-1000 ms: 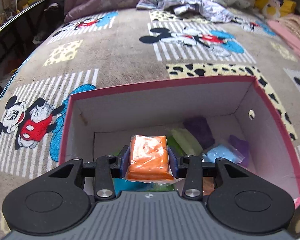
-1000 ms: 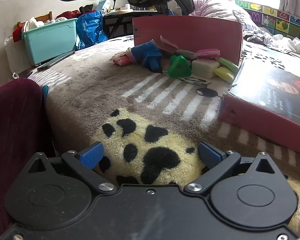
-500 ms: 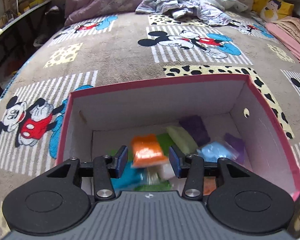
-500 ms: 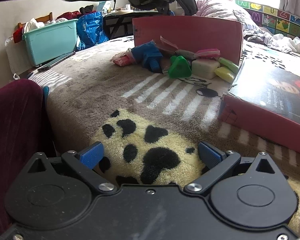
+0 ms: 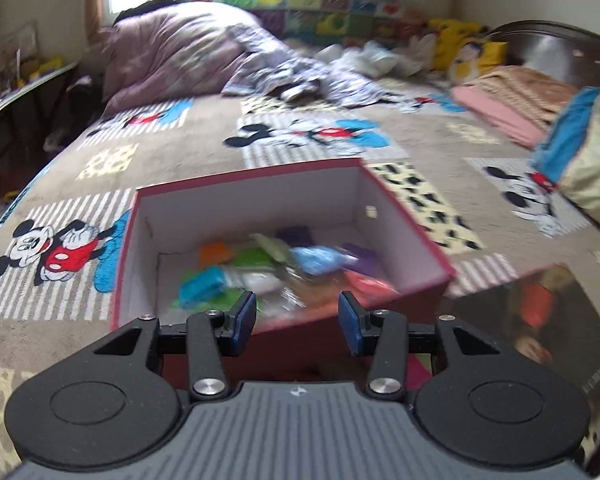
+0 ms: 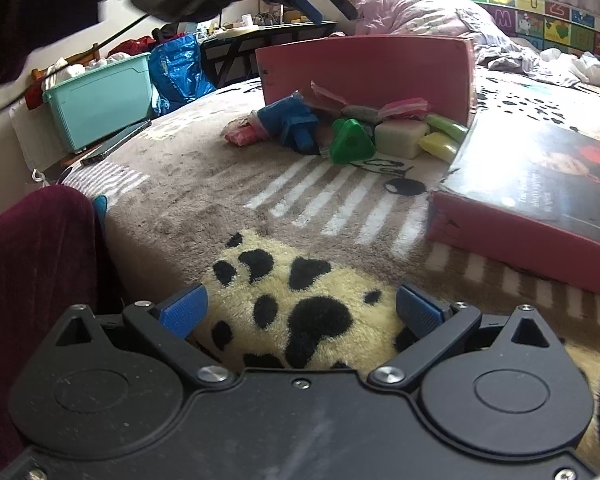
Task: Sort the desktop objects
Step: 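Move both grippers to the edges of the black MEILIYATOU book, then close both grippers on opposite edges of the black book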
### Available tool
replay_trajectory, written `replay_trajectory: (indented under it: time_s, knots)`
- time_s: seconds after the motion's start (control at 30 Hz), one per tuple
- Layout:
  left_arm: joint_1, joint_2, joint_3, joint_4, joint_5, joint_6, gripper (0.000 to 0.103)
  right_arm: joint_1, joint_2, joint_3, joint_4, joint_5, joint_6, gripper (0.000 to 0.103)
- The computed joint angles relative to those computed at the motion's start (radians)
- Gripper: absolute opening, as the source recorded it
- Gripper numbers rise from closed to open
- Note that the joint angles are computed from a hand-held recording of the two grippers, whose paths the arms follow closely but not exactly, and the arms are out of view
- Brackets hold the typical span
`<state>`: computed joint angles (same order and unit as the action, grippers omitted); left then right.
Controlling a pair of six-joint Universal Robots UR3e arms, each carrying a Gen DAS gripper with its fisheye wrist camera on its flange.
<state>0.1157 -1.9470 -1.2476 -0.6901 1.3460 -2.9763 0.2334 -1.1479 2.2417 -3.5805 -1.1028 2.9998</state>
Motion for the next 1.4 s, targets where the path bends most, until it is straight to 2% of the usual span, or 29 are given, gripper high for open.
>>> replay_trajectory:
  time_s: [0.13,0.23,0.33,0.4,0.5,0.57,0.67,0.87,1.1,1.23,1.4]
  knots:
    - [0.018,0.168,-0.285,0.147,-0.102,-0.016,0.044,-0.074,-0.105,0.086,-0.041,0.059,0.078,0.102]
    - [0.025,0.245,-0.473,0.277,-0.19,-0.044,0.06,-0.176,-0.199,0.164,-0.097,0.088,0.184,0.102]
    - [0.002,0.257,-0.589,0.355,-0.245,-0.077,0.063,-0.326,-0.288,0.229,-0.114,0.133,0.311,0.102]
    - [-0.029,0.234,-0.619,0.38,-0.248,-0.104,0.063,-0.42,-0.353,0.243,-0.053,0.132,0.341,0.102]
    - [-0.083,0.176,-0.627,0.436,-0.234,-0.139,0.063,-0.502,-0.407,0.228,0.01,0.047,0.333,0.102]
    - [-0.119,0.123,-0.605,0.469,-0.214,-0.177,0.063,-0.581,-0.394,0.222,0.0,0.075,0.366,0.102]
    - [-0.164,0.039,-0.547,0.498,-0.192,-0.233,0.063,-0.63,-0.291,0.199,-0.079,0.095,0.46,0.102]
    - [-0.251,-0.072,-0.438,0.491,-0.092,-0.269,0.063,-0.601,-0.205,0.087,-0.008,-0.012,0.547,0.102]
    - [-0.281,-0.123,-0.388,0.484,-0.048,-0.285,0.064,-0.578,-0.212,-0.005,0.198,-0.042,0.518,0.102]
    - [-0.282,-0.141,-0.37,0.485,-0.048,-0.286,0.067,-0.555,-0.199,-0.11,0.393,-0.082,0.489,0.102]
    - [-0.292,-0.142,-0.344,0.449,-0.036,-0.246,0.068,-0.487,-0.165,-0.253,0.625,-0.164,0.388,0.103]
